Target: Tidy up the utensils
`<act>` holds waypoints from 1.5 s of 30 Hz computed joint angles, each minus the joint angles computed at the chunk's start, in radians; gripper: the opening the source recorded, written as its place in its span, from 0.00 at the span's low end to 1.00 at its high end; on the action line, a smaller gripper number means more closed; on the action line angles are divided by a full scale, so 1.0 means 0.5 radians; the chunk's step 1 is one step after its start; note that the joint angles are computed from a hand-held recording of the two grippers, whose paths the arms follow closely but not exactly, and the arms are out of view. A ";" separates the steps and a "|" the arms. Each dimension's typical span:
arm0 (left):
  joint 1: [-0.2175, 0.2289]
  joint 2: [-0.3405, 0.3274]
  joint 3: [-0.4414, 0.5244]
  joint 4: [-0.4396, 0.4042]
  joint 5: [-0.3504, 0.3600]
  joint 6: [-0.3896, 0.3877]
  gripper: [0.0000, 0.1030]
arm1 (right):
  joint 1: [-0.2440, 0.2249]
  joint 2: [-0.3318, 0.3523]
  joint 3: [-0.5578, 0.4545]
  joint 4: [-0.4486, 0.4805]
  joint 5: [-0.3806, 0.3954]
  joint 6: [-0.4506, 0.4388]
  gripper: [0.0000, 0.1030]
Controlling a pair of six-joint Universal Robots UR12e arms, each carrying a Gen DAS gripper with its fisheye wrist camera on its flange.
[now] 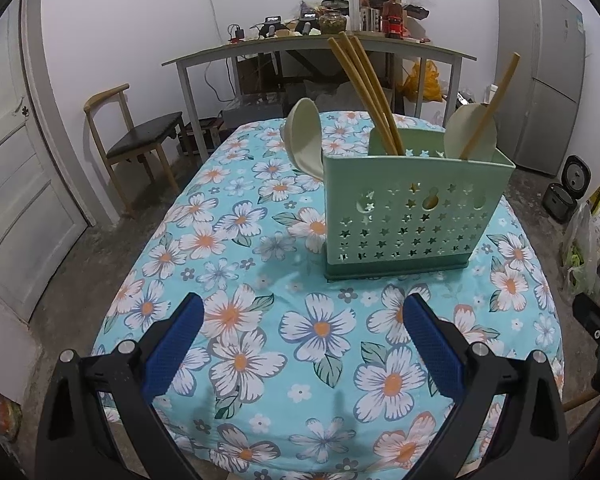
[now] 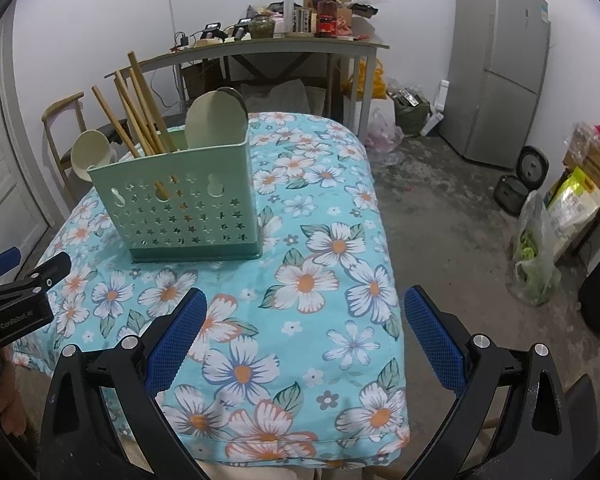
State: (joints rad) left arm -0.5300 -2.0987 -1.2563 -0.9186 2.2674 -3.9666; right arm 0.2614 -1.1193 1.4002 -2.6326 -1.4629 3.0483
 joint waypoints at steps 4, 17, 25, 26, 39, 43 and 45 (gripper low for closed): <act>-0.001 0.003 0.000 -0.025 0.037 -0.021 0.95 | -0.008 0.000 0.004 -0.013 -0.012 0.014 0.92; -0.001 0.048 -0.029 -0.206 0.135 -0.182 0.95 | -0.007 0.012 -0.010 -0.011 0.030 -0.002 0.92; -0.003 0.052 -0.030 -0.225 0.145 -0.192 0.95 | 0.001 0.011 -0.009 -0.016 0.036 -0.004 0.92; -0.004 0.053 -0.028 -0.231 0.149 -0.197 0.95 | 0.000 0.012 -0.009 -0.015 0.035 -0.004 0.92; -0.005 0.057 -0.018 -0.300 0.187 -0.252 0.95 | 0.005 0.012 -0.012 -0.013 0.037 -0.005 0.92; -0.003 0.059 -0.018 -0.310 0.184 -0.256 0.95 | 0.006 0.012 -0.012 -0.013 0.036 -0.005 0.92; -0.002 0.060 -0.019 -0.305 0.181 -0.249 0.95 | 0.005 0.011 -0.012 -0.012 0.037 -0.005 0.92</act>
State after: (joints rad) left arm -0.5312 -2.0688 -1.2659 -1.0711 2.3578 -4.0910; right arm 0.2638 -1.1138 1.3944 -2.6384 -1.4442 3.0460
